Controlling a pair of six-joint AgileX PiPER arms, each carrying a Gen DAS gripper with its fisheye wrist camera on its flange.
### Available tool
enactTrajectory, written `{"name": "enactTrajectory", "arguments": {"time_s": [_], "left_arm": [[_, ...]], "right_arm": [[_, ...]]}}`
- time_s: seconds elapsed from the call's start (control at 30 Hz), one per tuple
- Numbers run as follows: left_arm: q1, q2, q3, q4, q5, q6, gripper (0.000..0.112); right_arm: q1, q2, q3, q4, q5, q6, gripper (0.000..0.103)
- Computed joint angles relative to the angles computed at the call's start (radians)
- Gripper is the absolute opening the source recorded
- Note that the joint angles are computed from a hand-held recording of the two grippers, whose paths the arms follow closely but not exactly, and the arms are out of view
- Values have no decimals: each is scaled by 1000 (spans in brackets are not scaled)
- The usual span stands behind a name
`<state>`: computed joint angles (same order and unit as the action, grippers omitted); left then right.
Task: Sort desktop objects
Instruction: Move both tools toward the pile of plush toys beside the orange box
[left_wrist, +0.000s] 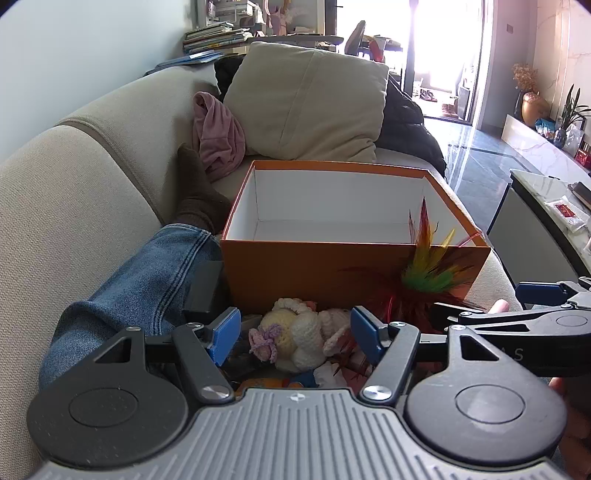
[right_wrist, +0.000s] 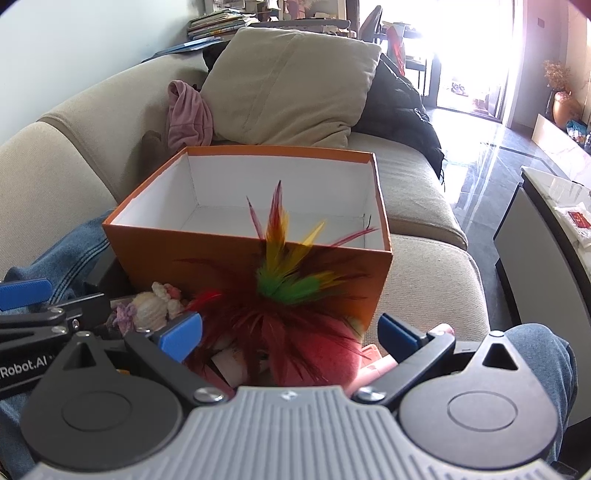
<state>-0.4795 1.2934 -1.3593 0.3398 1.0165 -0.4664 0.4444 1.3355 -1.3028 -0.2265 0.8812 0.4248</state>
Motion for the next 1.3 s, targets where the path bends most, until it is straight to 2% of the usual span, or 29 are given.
{"name": "enactTrajectory", "arguments": {"time_s": [0.2, 0.37, 0.6, 0.67, 0.77, 0.9, 1.0, 1.03, 1.13, 1.3], "left_arm": [[16, -12, 8, -28, -11, 13, 78], [38, -15, 13, -57, -17, 35, 78], [90, -6, 6, -148, -11, 126, 76], [117, -2, 5, -191, -7, 157, 73], [161, 1, 4, -244, 1, 199, 67], [229, 3, -6, -321, 21, 278, 54], [309, 18, -26, -422, 53, 358, 39], [329, 24, -32, -449, 63, 383, 38], [346, 37, -40, -451, 76, 406, 38], [364, 66, -64, -478, 129, 529, 38]], "right_arm": [[-7, -17, 26, 8, -40, -10, 101], [-42, -25, 49, 90, -89, -83, 101], [-46, -31, 77, 65, -142, -94, 99], [-38, -31, 82, 41, -155, -98, 95], [-51, -22, 78, 96, -159, -175, 88], [-97, 0, 55, 268, -122, -329, 67], [-118, 22, 40, 398, -94, -440, 53], [-116, 30, 35, 425, -90, -467, 48], [-89, 68, 8, 459, -77, -521, 42], [-62, 152, -52, 544, -15, -648, 38]]}}
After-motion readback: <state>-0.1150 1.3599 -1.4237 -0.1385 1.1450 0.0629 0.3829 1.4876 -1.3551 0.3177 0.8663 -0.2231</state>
